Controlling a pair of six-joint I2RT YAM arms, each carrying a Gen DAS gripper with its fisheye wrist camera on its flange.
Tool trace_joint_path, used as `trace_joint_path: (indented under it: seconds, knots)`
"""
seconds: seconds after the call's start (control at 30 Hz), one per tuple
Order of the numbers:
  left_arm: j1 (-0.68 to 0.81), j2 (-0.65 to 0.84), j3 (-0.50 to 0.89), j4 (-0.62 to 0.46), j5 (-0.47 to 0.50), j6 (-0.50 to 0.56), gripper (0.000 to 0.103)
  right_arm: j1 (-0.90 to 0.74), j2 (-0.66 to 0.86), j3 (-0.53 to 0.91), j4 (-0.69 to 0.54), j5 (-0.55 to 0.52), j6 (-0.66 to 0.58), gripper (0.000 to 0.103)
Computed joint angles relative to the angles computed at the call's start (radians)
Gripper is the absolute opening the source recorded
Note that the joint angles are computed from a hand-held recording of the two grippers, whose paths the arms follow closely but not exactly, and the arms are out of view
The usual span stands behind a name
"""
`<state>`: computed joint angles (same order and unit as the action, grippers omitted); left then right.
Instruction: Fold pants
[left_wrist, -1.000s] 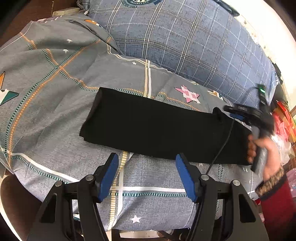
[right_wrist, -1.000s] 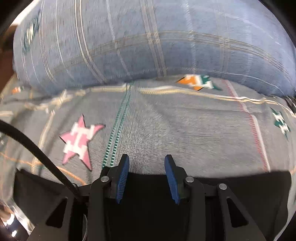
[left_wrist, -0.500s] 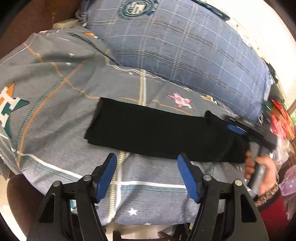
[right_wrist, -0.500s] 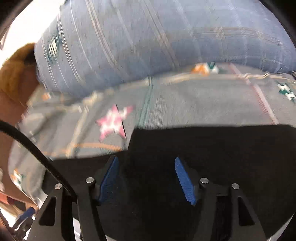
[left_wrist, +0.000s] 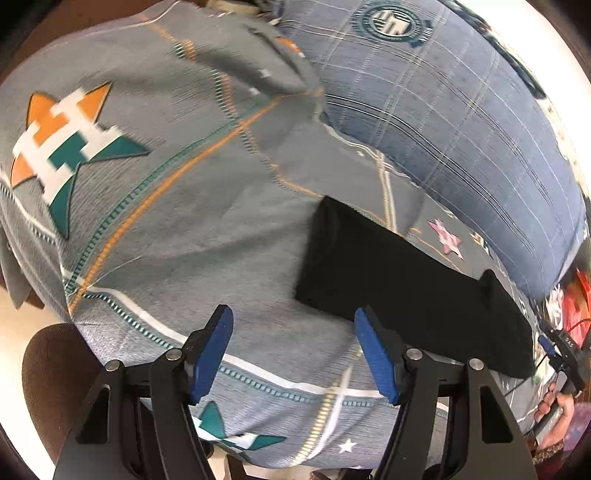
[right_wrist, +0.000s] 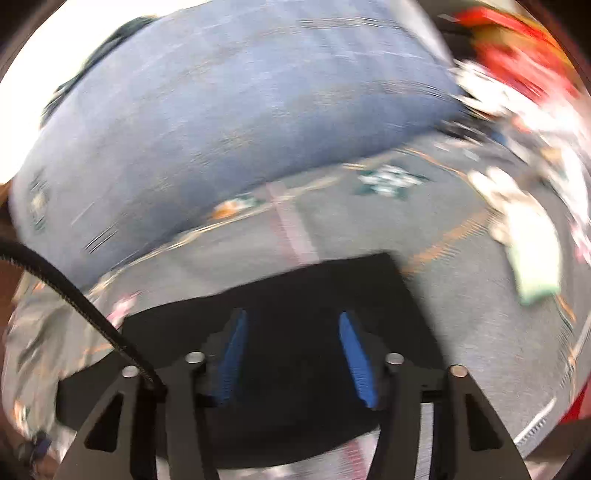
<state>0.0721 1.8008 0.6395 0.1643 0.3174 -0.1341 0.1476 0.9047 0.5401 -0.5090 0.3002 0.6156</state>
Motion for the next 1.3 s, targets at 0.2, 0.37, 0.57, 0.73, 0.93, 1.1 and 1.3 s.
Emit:
trace_joint_path:
  seconds: [0.2,0.37,0.57,0.73,0.93,1.1,1.3]
  knots:
    - [0.011,-0.03,-0.026,-0.02,-0.014,0.029,0.068,0.333,0.448,0.216,0.194,-0.005,0.009,0.063]
    - [0.057,-0.077,-0.051,-0.027,-0.002,0.056,0.068,0.433,0.8,0.436,0.283,-0.108,-0.044,0.063]
    - [0.116,-0.081,-0.047,-0.039,0.032,0.073,0.068,0.489,1.052,0.68,0.24,-0.172,-0.114,0.065]
    - [0.155,-0.118,-0.053,-0.09,0.051,0.132,0.068,0.501,1.17,0.833,0.192,-0.202,-0.123,0.067]
    - [0.227,-0.155,-0.06,-0.127,0.092,0.203,0.068,0.531,1.269,0.982,0.141,-0.21,-0.107,0.068]
    - [0.295,-0.13,-0.044,-0.141,0.146,0.239,0.068,0.559,1.344,1.113,0.067,-0.207,-0.12,0.068]
    - [0.325,-0.064,-0.015,-0.129,0.174,0.231,0.068,0.573,1.42,1.267,-0.038,-0.221,-0.186,0.069]
